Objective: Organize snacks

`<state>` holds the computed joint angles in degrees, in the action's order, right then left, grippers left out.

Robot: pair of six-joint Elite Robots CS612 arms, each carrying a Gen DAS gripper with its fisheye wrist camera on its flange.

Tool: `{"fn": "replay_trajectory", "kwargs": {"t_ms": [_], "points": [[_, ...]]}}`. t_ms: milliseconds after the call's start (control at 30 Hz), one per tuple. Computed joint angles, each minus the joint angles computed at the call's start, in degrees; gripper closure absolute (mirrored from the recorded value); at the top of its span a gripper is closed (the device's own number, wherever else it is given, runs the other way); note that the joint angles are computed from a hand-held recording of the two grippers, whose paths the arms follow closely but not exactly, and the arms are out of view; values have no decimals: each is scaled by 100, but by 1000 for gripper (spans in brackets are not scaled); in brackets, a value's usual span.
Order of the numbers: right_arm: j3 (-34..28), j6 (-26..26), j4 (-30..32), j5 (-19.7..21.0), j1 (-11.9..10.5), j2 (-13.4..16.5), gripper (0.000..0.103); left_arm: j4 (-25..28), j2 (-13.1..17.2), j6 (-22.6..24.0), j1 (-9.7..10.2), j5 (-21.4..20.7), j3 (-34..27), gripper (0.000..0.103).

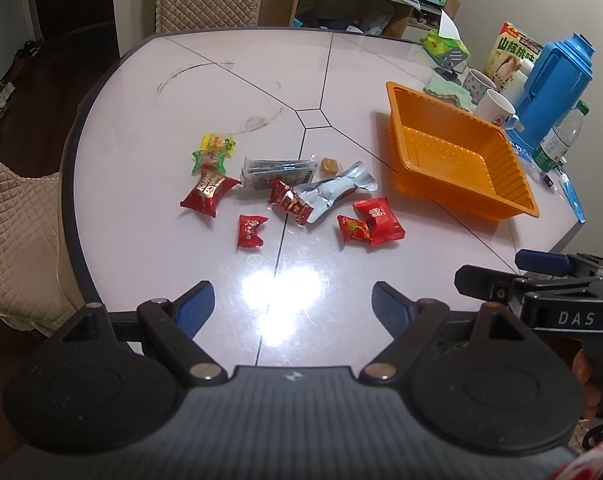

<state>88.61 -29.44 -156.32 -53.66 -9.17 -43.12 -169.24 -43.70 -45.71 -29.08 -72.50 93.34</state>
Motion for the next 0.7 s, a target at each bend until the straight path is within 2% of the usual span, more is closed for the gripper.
{"fn": "replay_trajectory", "kwargs": {"t_ms": [100, 367, 500, 700], "points": [[-72, -83, 105, 98, -7, 52, 0, -7, 21, -16, 22, 31, -10, 19], [-249, -102, -145, 99, 2, 264, 0, -18, 129, -32, 83, 206, -53, 19], [-421, -55, -120, 147, -1, 421, 19, 27, 231, -46, 111, 316, -127, 19], [-708, -51, 135, 248, 7, 670, 31, 68, 395, 22, 150, 472, -257, 20]]}}
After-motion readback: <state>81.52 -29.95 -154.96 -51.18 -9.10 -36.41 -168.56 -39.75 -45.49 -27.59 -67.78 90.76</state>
